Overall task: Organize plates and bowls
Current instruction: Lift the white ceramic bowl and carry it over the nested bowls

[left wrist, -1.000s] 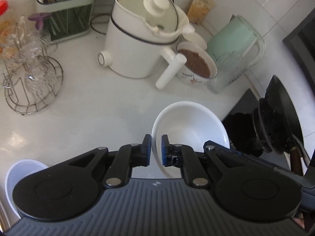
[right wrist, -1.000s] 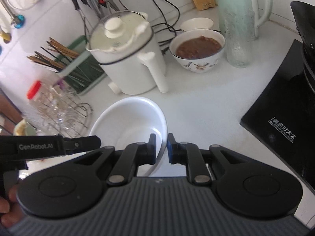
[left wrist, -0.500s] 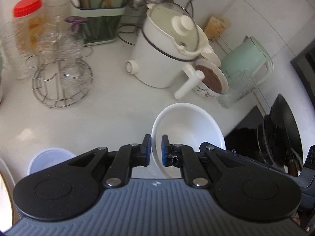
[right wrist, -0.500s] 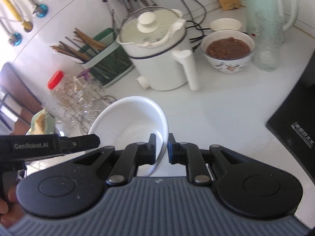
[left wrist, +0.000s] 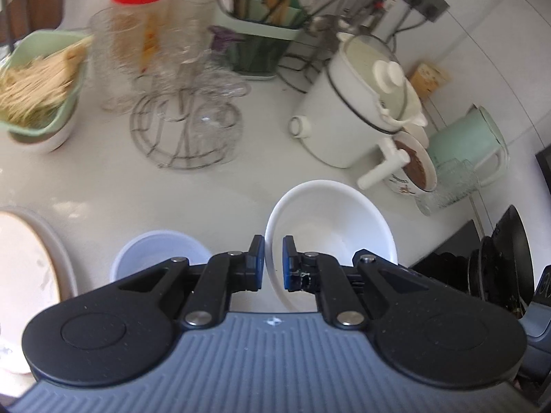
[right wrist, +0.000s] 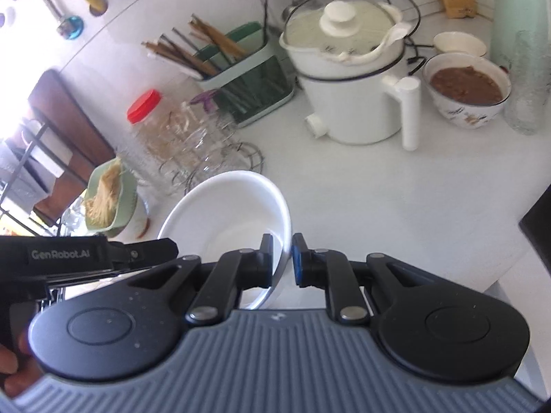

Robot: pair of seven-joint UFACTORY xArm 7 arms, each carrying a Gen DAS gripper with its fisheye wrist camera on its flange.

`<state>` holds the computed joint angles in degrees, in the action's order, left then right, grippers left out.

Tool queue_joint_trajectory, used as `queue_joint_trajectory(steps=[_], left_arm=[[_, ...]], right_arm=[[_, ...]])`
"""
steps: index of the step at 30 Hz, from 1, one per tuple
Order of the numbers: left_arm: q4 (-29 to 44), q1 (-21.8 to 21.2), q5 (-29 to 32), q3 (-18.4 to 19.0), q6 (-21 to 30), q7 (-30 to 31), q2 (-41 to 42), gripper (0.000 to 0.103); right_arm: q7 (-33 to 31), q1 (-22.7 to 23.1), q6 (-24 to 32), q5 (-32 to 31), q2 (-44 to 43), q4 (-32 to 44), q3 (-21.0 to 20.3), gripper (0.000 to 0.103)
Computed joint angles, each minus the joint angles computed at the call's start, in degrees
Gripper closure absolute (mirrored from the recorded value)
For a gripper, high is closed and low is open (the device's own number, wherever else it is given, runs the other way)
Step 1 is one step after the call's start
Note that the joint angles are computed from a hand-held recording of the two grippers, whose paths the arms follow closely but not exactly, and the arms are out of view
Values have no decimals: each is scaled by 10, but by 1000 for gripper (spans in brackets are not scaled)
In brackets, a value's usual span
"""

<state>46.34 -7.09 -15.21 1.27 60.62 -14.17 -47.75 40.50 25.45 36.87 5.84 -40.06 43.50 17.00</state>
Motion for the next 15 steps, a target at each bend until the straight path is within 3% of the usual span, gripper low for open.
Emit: queue_joint_trajectory(steps=[9,15], left_arm=[[-18,28,12,53,43,53,-35,92],[-43,56,17,70,54,85,-51,92]], right_arm=[[61,10,4,-9,52,38,45,88],[69,26,5,-34,100,62,57,88]])
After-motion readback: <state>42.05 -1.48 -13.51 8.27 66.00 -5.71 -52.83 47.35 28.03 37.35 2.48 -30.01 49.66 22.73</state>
